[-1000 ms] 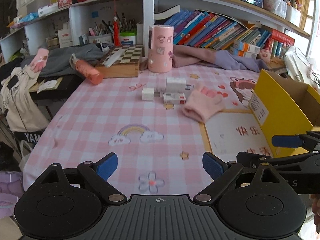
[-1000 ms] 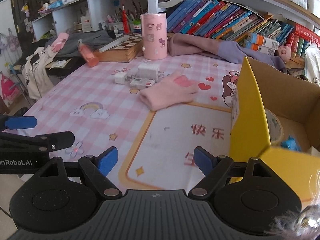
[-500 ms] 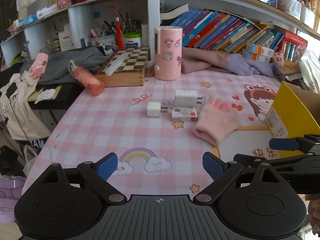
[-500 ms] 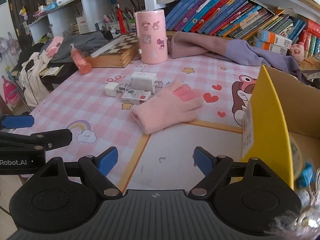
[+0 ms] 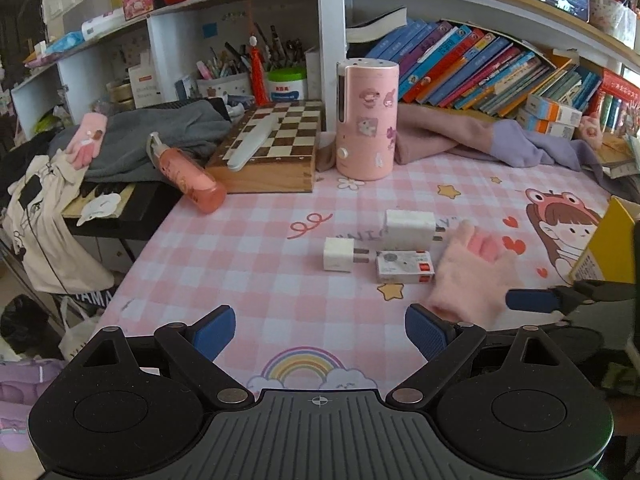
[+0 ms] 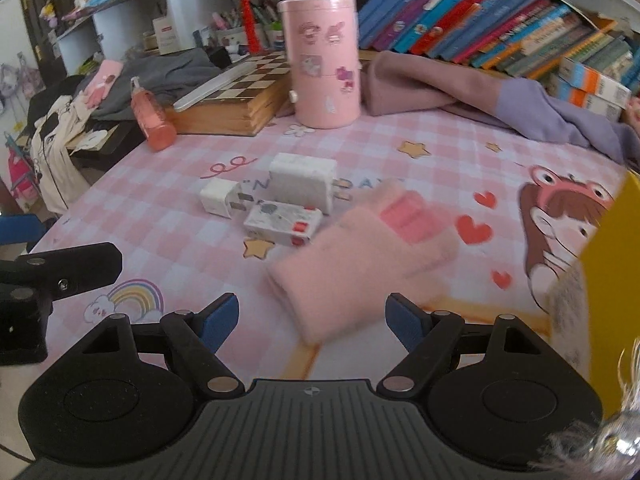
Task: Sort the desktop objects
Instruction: 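Grasp the pink glove with the right tool while the left tool grasps a white charger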
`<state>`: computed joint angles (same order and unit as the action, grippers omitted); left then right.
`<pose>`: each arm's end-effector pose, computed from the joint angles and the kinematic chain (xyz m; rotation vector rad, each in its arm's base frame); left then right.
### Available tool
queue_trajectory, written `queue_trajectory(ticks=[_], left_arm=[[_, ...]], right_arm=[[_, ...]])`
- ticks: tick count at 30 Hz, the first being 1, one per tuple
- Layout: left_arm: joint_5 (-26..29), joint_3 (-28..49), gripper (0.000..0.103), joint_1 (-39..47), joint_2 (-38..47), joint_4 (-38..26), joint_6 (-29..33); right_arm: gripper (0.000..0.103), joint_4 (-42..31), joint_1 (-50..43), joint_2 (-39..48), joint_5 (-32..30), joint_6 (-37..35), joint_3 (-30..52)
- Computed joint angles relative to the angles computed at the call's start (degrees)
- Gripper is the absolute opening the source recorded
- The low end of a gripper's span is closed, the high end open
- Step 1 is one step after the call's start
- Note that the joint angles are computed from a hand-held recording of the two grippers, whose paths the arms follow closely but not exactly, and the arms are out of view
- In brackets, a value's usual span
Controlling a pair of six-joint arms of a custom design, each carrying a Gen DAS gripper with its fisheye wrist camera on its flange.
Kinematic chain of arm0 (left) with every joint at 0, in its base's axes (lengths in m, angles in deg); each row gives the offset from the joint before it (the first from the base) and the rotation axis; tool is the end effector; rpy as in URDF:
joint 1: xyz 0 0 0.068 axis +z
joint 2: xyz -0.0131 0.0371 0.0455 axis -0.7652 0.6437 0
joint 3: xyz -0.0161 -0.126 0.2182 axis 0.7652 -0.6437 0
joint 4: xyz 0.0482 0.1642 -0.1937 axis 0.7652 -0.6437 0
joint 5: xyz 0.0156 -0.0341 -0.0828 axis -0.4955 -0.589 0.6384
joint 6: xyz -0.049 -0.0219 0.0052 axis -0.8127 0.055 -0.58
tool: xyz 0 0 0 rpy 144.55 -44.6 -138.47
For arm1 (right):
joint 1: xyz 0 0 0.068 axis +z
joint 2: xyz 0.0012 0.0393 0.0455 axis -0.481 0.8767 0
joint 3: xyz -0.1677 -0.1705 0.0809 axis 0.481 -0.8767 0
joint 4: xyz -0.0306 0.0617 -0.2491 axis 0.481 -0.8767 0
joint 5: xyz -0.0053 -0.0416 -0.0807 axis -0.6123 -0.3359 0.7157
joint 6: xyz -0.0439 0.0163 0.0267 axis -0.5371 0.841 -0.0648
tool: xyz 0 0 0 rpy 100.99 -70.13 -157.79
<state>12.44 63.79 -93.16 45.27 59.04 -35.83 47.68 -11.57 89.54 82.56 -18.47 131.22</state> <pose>0.2846 -0.2441 0.1260 0.1083 2.3334 0.0190 0.3268 0.1024 0.0798 -0.2471 2.3792 0.2373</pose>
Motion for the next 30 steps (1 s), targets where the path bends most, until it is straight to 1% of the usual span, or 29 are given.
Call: queue_trajectory(ticks=[3, 6, 8, 9, 10, 11, 12, 13, 14, 17, 21, 22, 23, 24, 26, 30], left_arm=[[0.28, 1.38, 0.094, 0.7, 1.1, -0.64, 0.76], [1.11, 2.88, 0.094, 1.84, 2.51, -0.75, 1.98], [1.74, 3.98, 0.094, 2.61, 3.72, -0.47, 2.85], [2.16, 4.66, 0.094, 3.06, 4.51, -0.22, 3.4], [2.74, 5.28, 0.094, 3.51, 5.28, 0.15, 4.06], [3.47, 6.24, 0.094, 3.98, 6.31, 0.41, 4.84], [4.09, 7.19, 0.094, 4.42, 7.29, 0.59, 5.58], [4.66, 8.26, 0.094, 4.84, 8.37, 0.86, 6.33], [5.13, 9.42, 0.094, 5.2, 9.6, 1.21, 6.99], [6.5, 13.53, 0.093, 6.35, 13.35, 1.2, 7.29], [7.71, 19.03, 0.092, 7.71, 18.45, 1.04, 7.3], [8.08, 20.27, 0.087, 8.06, 19.62, 0.94, 7.71], [8.57, 21.88, 0.08, 8.43, 20.99, 0.43, 8.0], [8.95, 23.77, 0.077, 8.78, 22.43, -0.65, 7.98], [9.82, 26.51, 0.065, 9.47, 24.54, -2.33, 7.62], [11.79, 28.36, 0.058, 10.49, 26.54, -1.72, 7.08]], right_arm=[[0.08, -0.57, 0.2, 3.53, -0.02, -0.53, 3.62], [0.072, -1.82, -0.29, 6.16, -0.3, -0.39, 6.52], [0.06, -1.96, -0.64, 7.12, 0.39, -0.98, 7.2], [0.057, -1.27, -0.73, 7.21, 0.92, -1.8, 6.95], [0.05, -0.71, -0.85, 7.23, 1.38, -2.51, 6.68], [0.043, 0.19, -1.09, 7.25, 1.7, -2.57, 6.25], [0.039, 0.88, -1.41, 7.1, 1.76, -2.26, 5.75], [0.032, 1.16, -1.56, 6.91, 2.11, -1.9, 5.42], [0.028, 1.2, -1.82, 6.69, 2.38, -1.59, 5.19], [0.025, 0.48, -2.8, 6.02, 2.38, -0.33, 4.87], [0.024, 0.21, -3.44, 5.48, 2.08, -0.37, 4.34], [0.024, 0.04, -3.45, 5.4, 1.97, -0.68, 4.34], [0.025, -0.12, -3.42, 5.44, 1.94, -0.87, 4.46], [0.025, -0.24, -3.42, 5.49, 1.86, -0.92, 4.58], [0.027, -0.39, -3.39, 5.65, 1.66, -1.2, 4.83], [0.028, -0.17, -3.43, 5.92, 1.14, -1.82, 4.94]])
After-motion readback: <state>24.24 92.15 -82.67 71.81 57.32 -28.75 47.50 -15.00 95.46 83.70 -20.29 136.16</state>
